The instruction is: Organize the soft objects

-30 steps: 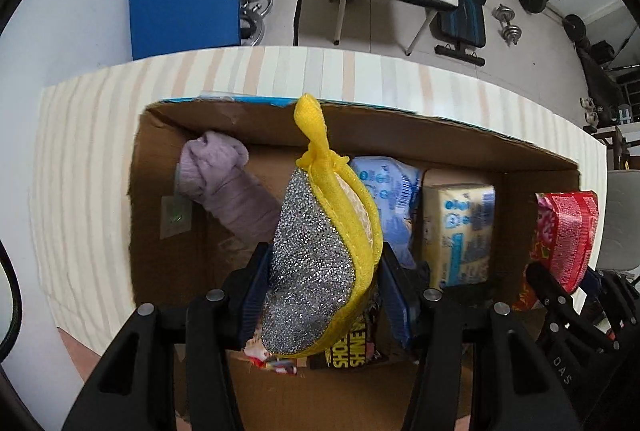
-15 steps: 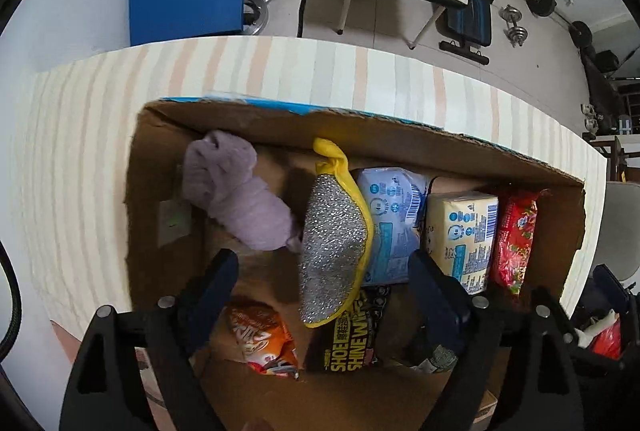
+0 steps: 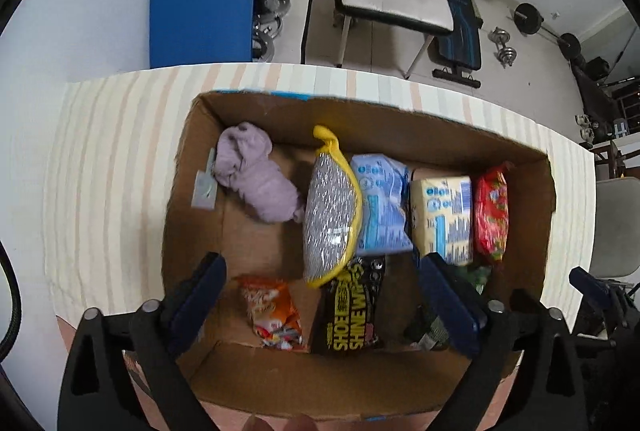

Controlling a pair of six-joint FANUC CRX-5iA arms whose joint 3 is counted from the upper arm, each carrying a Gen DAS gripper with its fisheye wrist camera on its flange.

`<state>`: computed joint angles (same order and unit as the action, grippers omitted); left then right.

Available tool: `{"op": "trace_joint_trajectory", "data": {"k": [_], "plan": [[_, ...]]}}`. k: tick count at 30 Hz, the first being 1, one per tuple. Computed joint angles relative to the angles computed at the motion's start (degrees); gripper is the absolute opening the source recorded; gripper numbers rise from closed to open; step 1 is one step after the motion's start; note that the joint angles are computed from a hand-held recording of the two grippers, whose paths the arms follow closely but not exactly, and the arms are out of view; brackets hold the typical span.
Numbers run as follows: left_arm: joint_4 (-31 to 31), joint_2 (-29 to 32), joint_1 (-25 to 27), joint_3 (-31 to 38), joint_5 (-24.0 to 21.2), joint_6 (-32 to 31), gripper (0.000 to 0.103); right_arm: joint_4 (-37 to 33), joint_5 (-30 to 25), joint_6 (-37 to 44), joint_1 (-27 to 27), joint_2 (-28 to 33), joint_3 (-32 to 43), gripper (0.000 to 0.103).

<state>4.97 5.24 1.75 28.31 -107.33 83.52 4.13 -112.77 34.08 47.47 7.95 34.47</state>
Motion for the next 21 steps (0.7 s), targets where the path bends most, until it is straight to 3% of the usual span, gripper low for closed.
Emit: {"op": "trace_joint_trajectory", "data": {"k": [7,21], "plan": [[-0.54,-8.55,1.23,-7.46,3.88,-0.1,0.103,0.43,3.13,-3.76,5.09,-4.96,-5.17,0.103],[-3.09,-16.74,-0.67,-8.33,4.8,-0.58,0.103,5.67,3.15,-8.98,13.92,-9.75,-6.74,0.103]]}}
